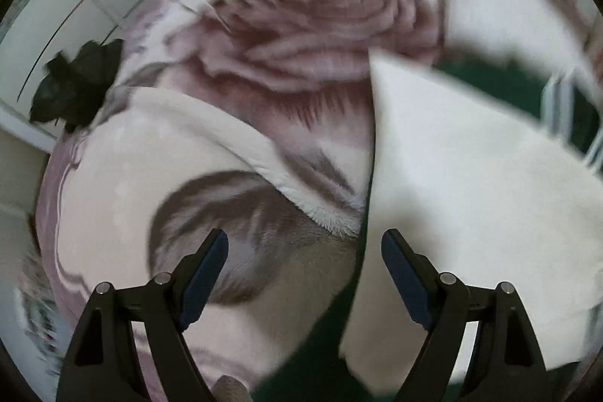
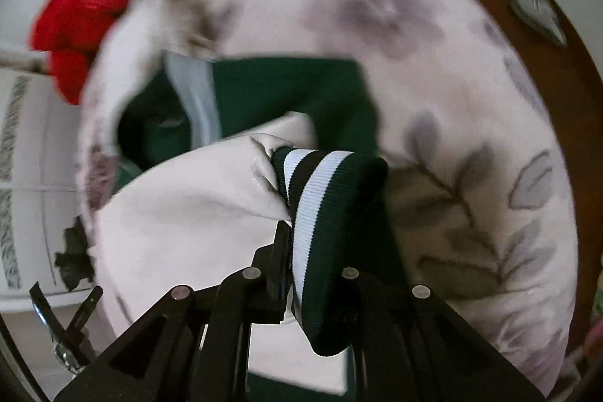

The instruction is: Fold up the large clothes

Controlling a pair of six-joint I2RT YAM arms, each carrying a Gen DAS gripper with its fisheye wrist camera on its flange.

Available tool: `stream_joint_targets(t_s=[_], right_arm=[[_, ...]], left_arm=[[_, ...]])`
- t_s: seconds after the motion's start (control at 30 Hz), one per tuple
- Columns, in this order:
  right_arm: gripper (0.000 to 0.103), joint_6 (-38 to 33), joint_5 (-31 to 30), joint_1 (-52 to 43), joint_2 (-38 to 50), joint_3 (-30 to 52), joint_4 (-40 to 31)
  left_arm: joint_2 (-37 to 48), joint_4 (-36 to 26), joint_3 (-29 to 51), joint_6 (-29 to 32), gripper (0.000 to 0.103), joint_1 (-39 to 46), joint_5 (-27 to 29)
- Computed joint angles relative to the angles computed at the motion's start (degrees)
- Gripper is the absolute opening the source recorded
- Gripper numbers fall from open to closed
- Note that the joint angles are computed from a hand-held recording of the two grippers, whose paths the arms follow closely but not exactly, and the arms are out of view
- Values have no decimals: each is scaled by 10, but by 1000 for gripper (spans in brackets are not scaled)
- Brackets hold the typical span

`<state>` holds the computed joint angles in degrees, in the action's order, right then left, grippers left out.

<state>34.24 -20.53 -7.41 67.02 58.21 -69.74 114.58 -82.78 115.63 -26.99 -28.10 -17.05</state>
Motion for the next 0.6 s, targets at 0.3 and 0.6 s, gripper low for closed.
stream_joint_targets(t_s=[0.3,0.6], right_arm=[[42,-10,-9,-46,-57,13,-59],[48,-53,-8,-53,11,-53,-38]], left_arm=[[3,28,-48,47,102,18,-46],[27,47,-61,47,103,10,-68]])
